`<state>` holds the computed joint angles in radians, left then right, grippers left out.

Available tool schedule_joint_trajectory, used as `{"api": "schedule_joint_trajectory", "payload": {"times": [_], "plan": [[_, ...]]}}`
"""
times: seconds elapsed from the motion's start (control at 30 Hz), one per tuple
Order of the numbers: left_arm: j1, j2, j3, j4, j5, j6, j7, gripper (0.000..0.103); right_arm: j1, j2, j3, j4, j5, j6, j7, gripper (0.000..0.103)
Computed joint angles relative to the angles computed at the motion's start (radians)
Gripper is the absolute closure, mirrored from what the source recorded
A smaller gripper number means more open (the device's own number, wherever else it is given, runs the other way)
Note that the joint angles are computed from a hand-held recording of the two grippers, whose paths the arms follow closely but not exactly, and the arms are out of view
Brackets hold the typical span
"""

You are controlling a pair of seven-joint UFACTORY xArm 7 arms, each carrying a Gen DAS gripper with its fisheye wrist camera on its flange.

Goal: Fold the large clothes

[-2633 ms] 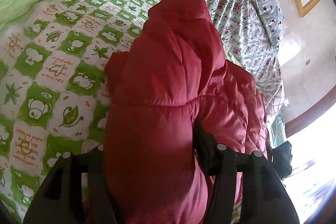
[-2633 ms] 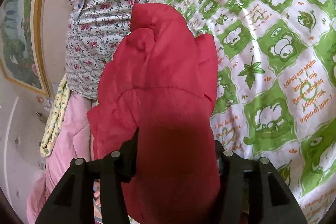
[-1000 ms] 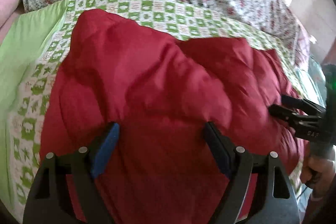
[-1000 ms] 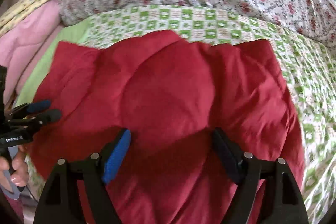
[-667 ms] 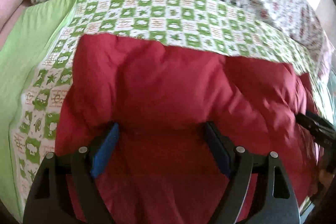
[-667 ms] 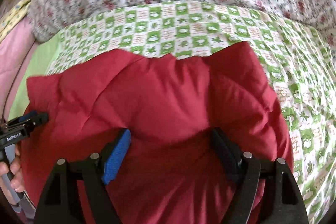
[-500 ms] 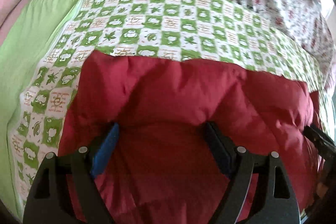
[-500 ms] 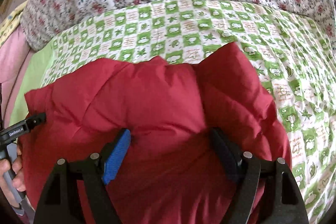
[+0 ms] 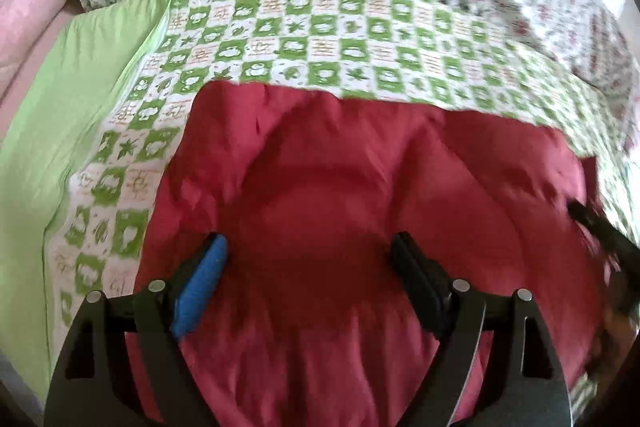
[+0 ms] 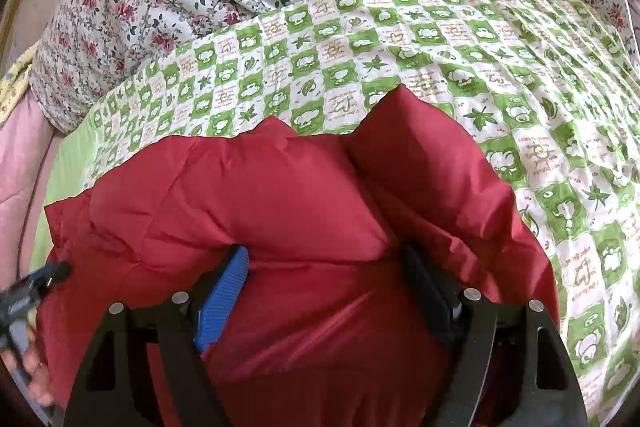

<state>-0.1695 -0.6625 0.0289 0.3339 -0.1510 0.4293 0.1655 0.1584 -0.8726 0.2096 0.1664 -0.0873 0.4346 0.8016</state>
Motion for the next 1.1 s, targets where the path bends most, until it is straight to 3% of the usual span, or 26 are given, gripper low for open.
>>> {"api": "schedule_joint_trajectory", "payload": {"times": [0.23, 0.33, 0.57, 0.67, 0.77, 1.1], "plan": [[-0.017, -0.535, 0.045, -0.193, -0.027, 0.325, 0.058, 0.018, 0.003, -0.029, 0.015, -0.005, -0.003, 0.013, 0.020, 0.023], [-0.001, -0.648, 0.033, -0.231, -0.026, 0.413, 0.052, 0.018, 0.029, -0.139, 0.058, 0.006, -0.006, 0.120, 0.062, 0.022], [0.015, -0.753, -0.002, -0.271, -0.019, 0.482, 0.006, 0.018, 0.285, -0.421, 0.171, 0.032, 0.044, 0.434, 0.133, 0.021], [0.005, -0.760, -0.021, -0.278, -0.010, 0.481, -0.014, 0.018, 0.378, -0.436, 0.239, 0.051, 0.070, 0.508, 0.179, 0.021], [-0.006, -0.770, -0.041, -0.289, 0.007, 0.473, -0.030, 0.018, 0.416, -0.381, 0.294, 0.080, 0.057, 0.579, 0.206, 0.021], [-0.026, -0.796, -0.041, -0.310, 0.043, 0.470, -0.046, 0.016, 0.517, -0.450, 0.260, -0.015, 0.042, 0.621, 0.313, 0.019]]}}
